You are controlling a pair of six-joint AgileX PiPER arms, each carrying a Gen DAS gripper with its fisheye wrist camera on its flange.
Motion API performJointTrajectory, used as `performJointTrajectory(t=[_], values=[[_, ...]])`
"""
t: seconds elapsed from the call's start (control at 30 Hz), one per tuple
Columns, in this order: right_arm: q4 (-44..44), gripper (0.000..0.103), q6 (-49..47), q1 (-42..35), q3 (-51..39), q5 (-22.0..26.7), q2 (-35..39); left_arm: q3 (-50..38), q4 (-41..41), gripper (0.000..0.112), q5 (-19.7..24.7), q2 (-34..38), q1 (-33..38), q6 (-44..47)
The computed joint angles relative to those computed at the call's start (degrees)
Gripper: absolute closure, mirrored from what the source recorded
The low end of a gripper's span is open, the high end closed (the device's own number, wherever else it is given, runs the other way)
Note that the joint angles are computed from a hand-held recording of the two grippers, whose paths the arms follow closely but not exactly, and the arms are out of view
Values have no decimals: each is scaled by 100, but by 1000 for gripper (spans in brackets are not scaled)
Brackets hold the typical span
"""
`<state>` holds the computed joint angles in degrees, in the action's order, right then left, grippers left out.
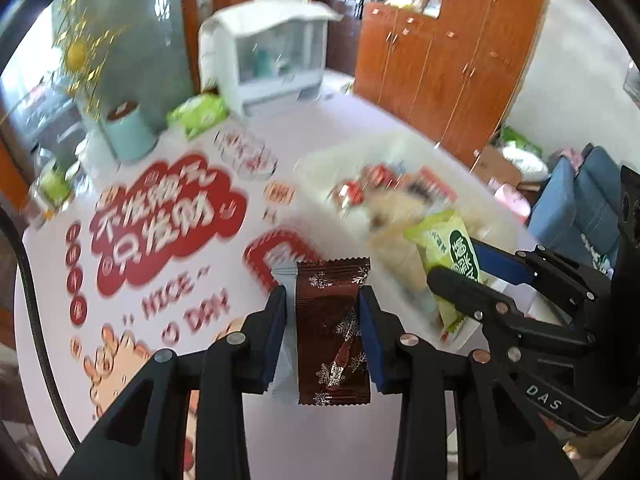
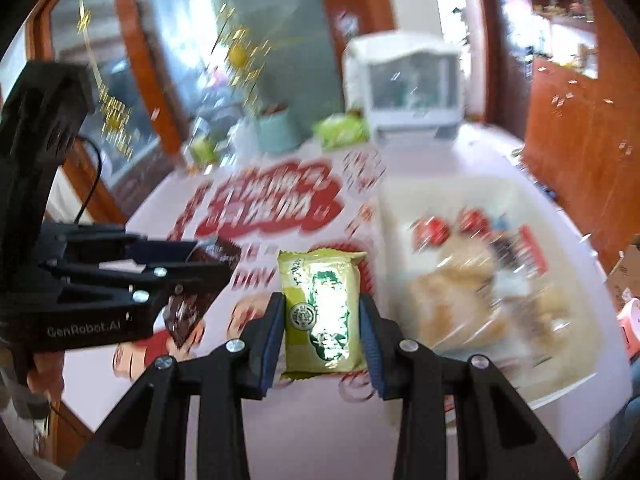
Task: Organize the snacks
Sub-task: 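Carry both snacks over the white tray and open both tools to drop them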
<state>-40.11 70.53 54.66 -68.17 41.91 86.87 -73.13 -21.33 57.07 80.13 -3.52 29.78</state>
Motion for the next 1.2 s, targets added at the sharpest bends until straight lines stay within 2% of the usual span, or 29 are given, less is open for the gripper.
performJointTrajectory(t=[0.2, 0.4, 0.57, 0.8, 0.87, 0.9, 0.93, 1.03, 1.1, 1.2], values=[[-645, 66, 178, -368, -149, 593, -506, -879, 454, 78, -296, 248, -1000, -1085], [-930, 66, 291, -852, -187, 1068, -835, -1685, 1421, 78, -559, 714, -1882, -2183], [-954, 66, 191, -1219, -294, 1349, -903, -2093, 1887, 78, -624, 1061, -2245, -2687], [-860, 66, 59, -1526, -288, 1385, -844, -2281, 2662, 77, -658, 1471, -2529, -3417], [-777, 66, -26, -1567, -317, 1388, -734, -2309, 2958, 63, -590, 1627, -2589, -3606], [-728, 66, -76, -1585, -333, 1403, -663, -2314, 3098, 36, -516, 1697, -2618, -3695], [-664, 66, -142, -1592, -354, 1439, -586, -2260, 3343, 15, -483, 1739, -2665, -3908], [-482, 61, -279, -1640, -336, 1507, -421, -1831, 3662, 12, -747, 1614, -2647, -4133], [-426, 48, -272, -1622, -287, 1522, -378, -1693, 3714, 12, -731, 1593, -2598, -4104], [-505, 40, -152, -1533, -222, 1583, -364, -1453, 3538, 12, -699, 1498, -2455, -4044]])
